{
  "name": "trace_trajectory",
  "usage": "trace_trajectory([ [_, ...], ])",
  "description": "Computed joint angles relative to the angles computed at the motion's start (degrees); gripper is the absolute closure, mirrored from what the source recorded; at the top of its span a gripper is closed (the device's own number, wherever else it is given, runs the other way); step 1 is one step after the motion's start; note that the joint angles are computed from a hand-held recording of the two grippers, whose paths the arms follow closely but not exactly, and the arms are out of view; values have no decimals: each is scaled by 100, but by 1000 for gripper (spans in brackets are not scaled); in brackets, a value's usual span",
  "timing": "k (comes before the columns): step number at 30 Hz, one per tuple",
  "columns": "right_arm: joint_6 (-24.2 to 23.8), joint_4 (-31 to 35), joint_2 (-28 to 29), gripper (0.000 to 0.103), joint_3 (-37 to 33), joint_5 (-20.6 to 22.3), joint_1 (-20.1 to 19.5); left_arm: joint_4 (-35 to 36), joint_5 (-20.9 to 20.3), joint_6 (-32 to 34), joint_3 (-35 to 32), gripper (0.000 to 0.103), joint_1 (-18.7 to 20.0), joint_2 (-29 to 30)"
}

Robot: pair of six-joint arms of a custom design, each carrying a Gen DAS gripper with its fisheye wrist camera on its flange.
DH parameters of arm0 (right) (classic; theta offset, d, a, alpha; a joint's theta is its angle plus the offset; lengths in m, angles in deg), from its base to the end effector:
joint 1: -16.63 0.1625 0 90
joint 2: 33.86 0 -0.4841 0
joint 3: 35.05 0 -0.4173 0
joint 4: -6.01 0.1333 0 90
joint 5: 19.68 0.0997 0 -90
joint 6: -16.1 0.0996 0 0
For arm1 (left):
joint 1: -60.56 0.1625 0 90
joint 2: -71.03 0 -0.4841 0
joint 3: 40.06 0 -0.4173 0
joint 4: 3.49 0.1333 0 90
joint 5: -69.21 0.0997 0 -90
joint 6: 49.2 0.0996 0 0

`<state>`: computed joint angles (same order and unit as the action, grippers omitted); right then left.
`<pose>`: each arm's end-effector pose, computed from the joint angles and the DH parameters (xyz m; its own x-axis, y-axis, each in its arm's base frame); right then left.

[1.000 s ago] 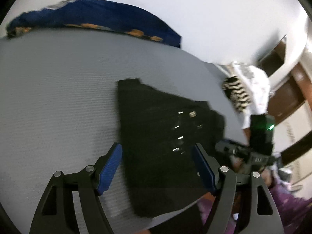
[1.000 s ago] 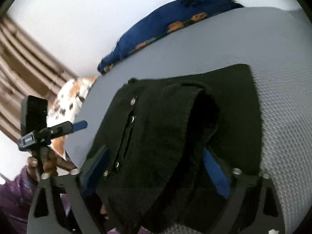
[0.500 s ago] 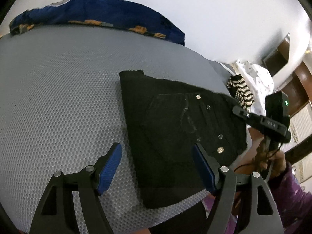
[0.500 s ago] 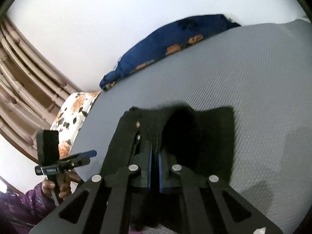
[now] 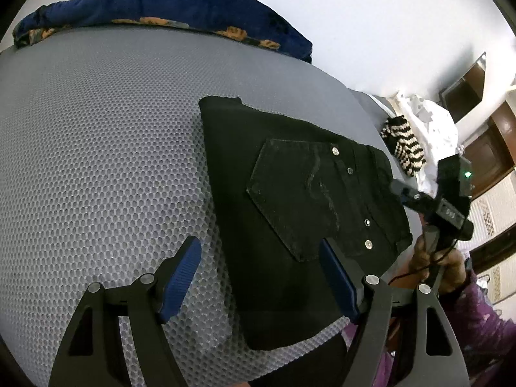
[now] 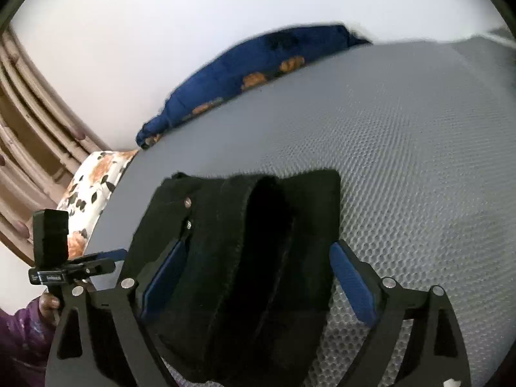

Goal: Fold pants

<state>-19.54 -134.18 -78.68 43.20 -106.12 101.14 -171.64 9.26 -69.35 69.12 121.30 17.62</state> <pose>0.0608 -0.8254 0.2074 -0.8622 -0.4923 0.1197 -0.5054 0.8199 -0.2690 -0.1571 -0.6551 0.1644 -0.9521 -0.0369 -0.3035 0.1321 0.8458 -0.5170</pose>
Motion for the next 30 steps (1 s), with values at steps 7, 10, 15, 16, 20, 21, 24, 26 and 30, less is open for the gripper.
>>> trace_trajectory([
  [7,-13,355,133,65,-200,-137,27,242,16,-103,-95,27,-17,51],
  [10,-404,265,81,62,-189,-376,134,295,17,-191,-140,27,-37,96],
  [15,-376,-304,32,36,-117,-271,167,363,-24,-267,-143,27,-28,120],
  [16,-286,-184,77,36,-236,-216,143,358,-46,-290,-136,27,-33,134],
  [20,98,734,312,35,-778,229,13,428,-38,-324,-163,27,-45,170],
  [21,38,957,364,35,-856,214,25,441,-49,-343,-168,27,-42,173],
  [24,-117,1353,454,36,-919,-59,108,375,-74,-416,-181,27,-42,221],
  [26,-279,1379,410,66,-794,-92,136,350,-96,-459,-184,27,-27,231],
  [30,-179,1447,340,86,-713,59,57,234,-3,-306,-185,27,-32,239],
])
